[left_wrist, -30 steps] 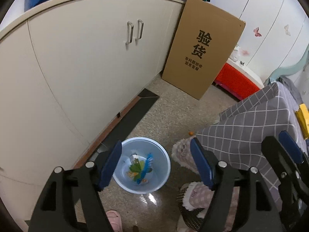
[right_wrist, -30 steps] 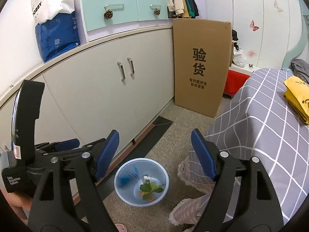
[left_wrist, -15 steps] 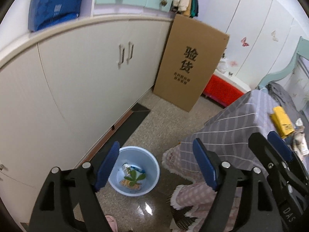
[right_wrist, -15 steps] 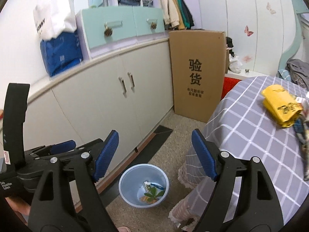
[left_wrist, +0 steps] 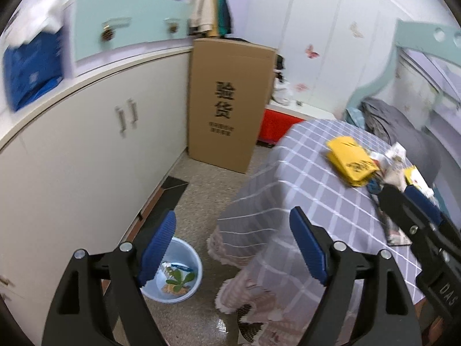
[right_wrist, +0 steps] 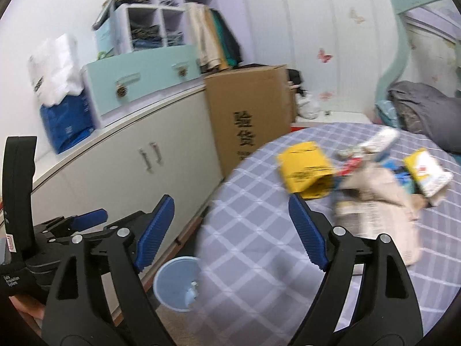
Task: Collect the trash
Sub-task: 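Grasp the yellow paper bag with the left tool while the right tool grasps the yellow box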
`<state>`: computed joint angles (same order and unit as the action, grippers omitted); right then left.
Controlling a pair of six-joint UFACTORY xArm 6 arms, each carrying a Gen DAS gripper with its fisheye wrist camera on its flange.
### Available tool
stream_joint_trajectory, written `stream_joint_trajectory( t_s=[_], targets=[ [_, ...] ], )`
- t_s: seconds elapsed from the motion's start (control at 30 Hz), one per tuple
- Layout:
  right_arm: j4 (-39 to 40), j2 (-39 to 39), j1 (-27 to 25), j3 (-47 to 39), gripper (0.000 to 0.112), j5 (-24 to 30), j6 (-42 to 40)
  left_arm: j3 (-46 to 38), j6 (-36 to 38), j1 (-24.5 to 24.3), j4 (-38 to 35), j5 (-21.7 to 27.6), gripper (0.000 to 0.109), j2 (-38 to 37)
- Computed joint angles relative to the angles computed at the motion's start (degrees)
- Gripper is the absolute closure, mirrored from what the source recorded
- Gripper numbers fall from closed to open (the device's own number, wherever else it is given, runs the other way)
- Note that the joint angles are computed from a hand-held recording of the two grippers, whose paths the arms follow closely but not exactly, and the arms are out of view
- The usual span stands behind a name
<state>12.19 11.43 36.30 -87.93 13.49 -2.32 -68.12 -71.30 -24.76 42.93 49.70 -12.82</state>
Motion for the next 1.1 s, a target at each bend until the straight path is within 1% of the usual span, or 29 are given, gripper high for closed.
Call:
stream_joint_trajectory(
  t_s=[0.2,0.33,0.5,0.6,0.7,0.73,0.77,0.83,0.9,0.93,0.97,1.0,1.03,1.07,1.1],
  targets=[
    [-2.99,-2.11,-6.84,2.61,0.028,-0.47,4.76,-13.97,6.26,-3.14,0.26,1.62,0.029,12.90],
    [-5.51,-1.93,-10.82,2.46,0.027,-0.02,7.94,-24.55,11.97,-3.76,-2.16,2.04,0.029,22.11],
    [-8.26,-0.70,-14.94,0.94,0.025,1.00,10.36,-39.12,18.65,-4.87,-3.63,6.86,0.029,33.60],
    [-8.52,0.18,-16.72,-0.04,0.024,1.74,10.37,-46.13,21.59,-5.27,-3.21,9.97,0.029,38.78],
    [-9.81,2.48,-18.64,-3.20,0.023,4.21,12.50,-52.09,24.70,-5.33,-2.87,12.72,0.029,43.03],
    [-10.68,3.09,-18.95,-4.06,0.022,4.96,13.52,-53.73,25.21,-5.38,-2.48,13.45,0.032,44.17],
    [-11.80,4.45,-19.48,-6.10,0.021,6.94,14.60,-56.14,26.19,-5.35,-2.45,14.28,0.034,45.77],
    [-9.29,6.11,-20.25,-8.21,0.021,9.06,12.52,-59.64,27.90,-5.14,-3.51,15.25,0.043,47.97],
    [-8.30,8.91,-20.85,-12.27,0.021,12.38,12.31,-63.93,29.71,-5.08,-3.79,16.50,0.057,50.69],
    [-7.50,10.03,-21.05,-13.95,0.021,13.60,11.71,-65.22,30.32,-4.99,-4.10,16.55,0.066,51.54],
    [-6.98,11.14,-21.23,-15.61,0.021,14.80,11.50,-65.90,31.34,-4.71,-5.34,15.75,0.072,52.02],
    [-6.07,12.47,-21.46,-17.66,0.021,16.14,10.95,-66.34,32.44,-4.45,-6.79,14.89,0.085,52.39],
    [-5.70,13.57,-21.62,-19.32,0.021,17.09,11.01,-66.31,32.98,-4.28,-7.62,14.38,0.093,52.41],
    [-5.47,14.64,-21.82,-21.00,0.021,18.20,11.32,-65.77,32.80,-4.31,-7.77,14.03,0.097,52.20],
    [-4.75,15.38,-21.90,-22.11,0.021,19.01,11.15,-64.45,32.35,-4.08,-7.95,13.17,0.102,51.39]
  ],
)
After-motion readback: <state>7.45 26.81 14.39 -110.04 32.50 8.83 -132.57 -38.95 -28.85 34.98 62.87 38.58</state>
